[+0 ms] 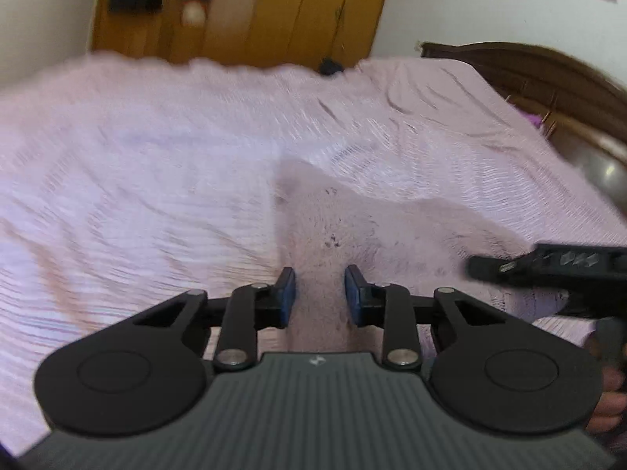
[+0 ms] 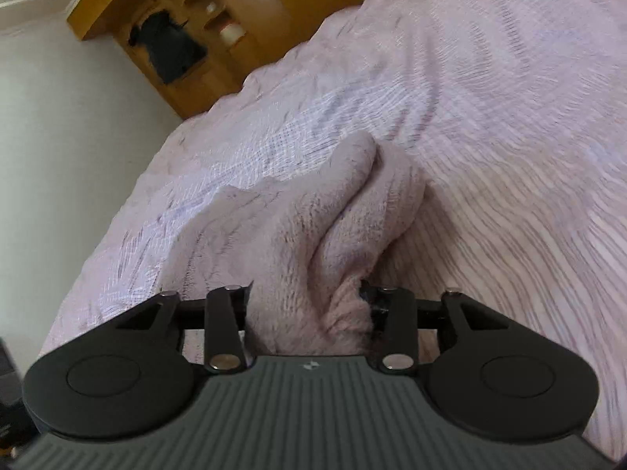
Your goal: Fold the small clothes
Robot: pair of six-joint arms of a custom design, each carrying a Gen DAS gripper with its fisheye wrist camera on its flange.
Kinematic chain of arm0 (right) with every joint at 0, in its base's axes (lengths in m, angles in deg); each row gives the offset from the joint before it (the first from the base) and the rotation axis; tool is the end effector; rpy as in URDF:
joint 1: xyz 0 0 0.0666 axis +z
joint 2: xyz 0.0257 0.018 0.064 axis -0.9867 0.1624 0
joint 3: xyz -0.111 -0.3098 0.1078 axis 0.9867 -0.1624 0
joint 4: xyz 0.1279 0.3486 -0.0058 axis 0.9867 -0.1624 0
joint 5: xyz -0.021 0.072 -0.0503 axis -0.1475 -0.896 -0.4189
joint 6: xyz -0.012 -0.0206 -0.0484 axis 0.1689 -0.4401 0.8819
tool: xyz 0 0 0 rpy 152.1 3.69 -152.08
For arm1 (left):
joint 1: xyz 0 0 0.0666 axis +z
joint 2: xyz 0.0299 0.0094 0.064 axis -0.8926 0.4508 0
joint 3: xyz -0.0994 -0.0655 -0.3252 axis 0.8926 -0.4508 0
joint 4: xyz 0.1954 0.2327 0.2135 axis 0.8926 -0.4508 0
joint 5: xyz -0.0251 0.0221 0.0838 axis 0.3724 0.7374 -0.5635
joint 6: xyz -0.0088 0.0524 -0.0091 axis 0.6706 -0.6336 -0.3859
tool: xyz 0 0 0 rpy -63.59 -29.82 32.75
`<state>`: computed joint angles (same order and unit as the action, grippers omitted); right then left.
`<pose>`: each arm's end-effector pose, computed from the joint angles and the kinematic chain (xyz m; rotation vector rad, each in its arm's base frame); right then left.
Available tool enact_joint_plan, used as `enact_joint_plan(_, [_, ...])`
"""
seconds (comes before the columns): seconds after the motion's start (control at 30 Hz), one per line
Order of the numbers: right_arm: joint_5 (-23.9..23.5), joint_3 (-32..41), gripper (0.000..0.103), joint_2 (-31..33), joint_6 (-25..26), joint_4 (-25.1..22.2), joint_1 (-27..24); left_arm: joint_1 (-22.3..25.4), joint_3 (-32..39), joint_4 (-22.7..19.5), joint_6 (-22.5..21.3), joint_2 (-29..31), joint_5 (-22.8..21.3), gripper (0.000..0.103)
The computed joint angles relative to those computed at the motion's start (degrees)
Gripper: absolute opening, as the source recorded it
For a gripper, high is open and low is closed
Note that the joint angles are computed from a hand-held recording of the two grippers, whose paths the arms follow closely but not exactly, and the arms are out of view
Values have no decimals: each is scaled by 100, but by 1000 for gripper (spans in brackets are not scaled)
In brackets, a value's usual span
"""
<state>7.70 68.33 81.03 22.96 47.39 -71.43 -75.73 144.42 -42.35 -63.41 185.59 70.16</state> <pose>0.5193 0.0878 0.3256 0.3582 2.1175 0.5371 0.6002 -0.1388 0.3590 0.1894 2.0612 -0.3526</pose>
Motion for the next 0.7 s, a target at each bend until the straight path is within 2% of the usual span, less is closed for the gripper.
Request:
enact_joint_plan(0.03, [585,-436,66,-315,-49,369,185,-49,-256,188,-246,-186,-363,31])
enact_joint_plan(0.07, [1260,-815,84,-615,-4,678,400,-99,-462,289,-464,-367,-710,38])
enact_joint_plan(0.1, [1739,-1101,91,-864,194,878,598,-129,-636,377,-607,-535,-901,42])
enact_joint_plan(0.13, [2164,-1358,93,-1133,630,984,834,-144,-861,485,-745,-757,-1017,52])
enact_joint_plan(0.23, [3144,-1703,93,-1642,1536,756,1490,-181,-1422,778,-904,-1303,-1153,63])
enact_joint_plan(0.3, [3507,-1972,93,-1892,1935,846,1841,-224,-1747,873,-929,-1578,-1333,73])
enact_joint_plan(0.37, [3976,-2280,93,-2012,2257,1157,2174,-286,-1907,933,-831,-1655,-1561,84])
enact_joint_plan(0.43, [4219,-2587,93,-2035,2481,1501,2365,-337,-2208,1006,-758,-1840,-1728,86])
enact_joint_plan(0.53, [4344,-2794,93,-1974,2966,1895,2499,-372,-2241,753,-975,-1897,-1591,86])
enact_joint_plan(0.6, [4465,-2937,93,-1943,3281,2302,2576,-400,-2303,855,-918,-1931,-1646,86])
enact_joint_plan(0.7, [4555,-3219,97,-2061,3269,2647,2705,-453,-2358,811,-735,-2001,-1783,86])
